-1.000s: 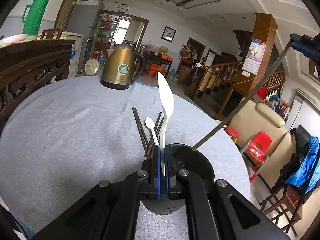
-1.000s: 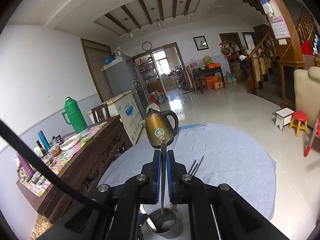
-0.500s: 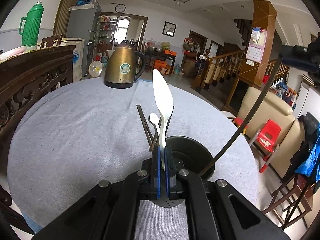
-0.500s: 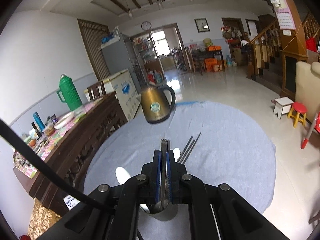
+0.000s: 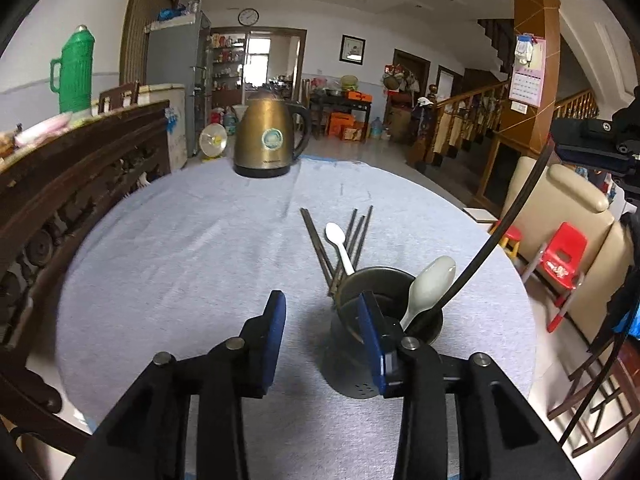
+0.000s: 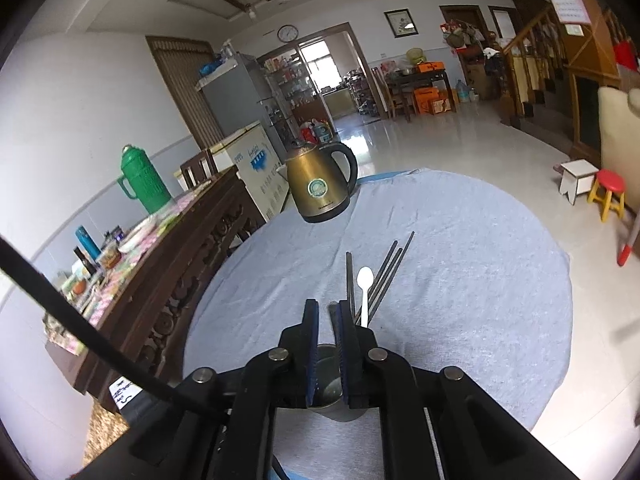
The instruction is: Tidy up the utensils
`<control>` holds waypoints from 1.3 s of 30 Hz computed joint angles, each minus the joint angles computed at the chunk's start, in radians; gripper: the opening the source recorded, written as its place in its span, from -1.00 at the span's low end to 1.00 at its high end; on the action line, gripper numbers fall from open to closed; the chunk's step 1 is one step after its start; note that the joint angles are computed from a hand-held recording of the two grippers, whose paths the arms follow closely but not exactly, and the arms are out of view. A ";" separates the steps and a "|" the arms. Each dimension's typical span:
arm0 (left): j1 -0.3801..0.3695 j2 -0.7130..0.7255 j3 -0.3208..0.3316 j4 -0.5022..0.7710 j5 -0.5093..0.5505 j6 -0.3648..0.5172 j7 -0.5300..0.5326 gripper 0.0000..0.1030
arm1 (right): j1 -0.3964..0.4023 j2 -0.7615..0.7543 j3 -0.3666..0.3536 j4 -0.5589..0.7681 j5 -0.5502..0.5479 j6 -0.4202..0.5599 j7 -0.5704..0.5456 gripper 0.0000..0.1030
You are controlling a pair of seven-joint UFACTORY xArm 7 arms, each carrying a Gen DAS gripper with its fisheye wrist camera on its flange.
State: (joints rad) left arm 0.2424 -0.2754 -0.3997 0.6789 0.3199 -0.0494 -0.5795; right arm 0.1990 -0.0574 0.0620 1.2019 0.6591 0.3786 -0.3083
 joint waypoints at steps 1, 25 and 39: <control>0.030 -0.020 -0.030 -0.002 0.013 0.013 -0.013 -0.23 | -0.001 -0.004 -0.001 -0.004 0.009 -0.003 -0.002 -0.73; -0.147 -0.077 0.140 0.053 0.136 0.251 -0.061 -0.09 | -0.011 -0.025 -0.040 -0.037 0.137 -0.007 -0.012 -0.63; -0.334 0.314 0.431 0.494 -0.487 0.491 0.606 0.17 | -0.181 0.379 0.002 0.348 0.062 0.241 0.130 -0.42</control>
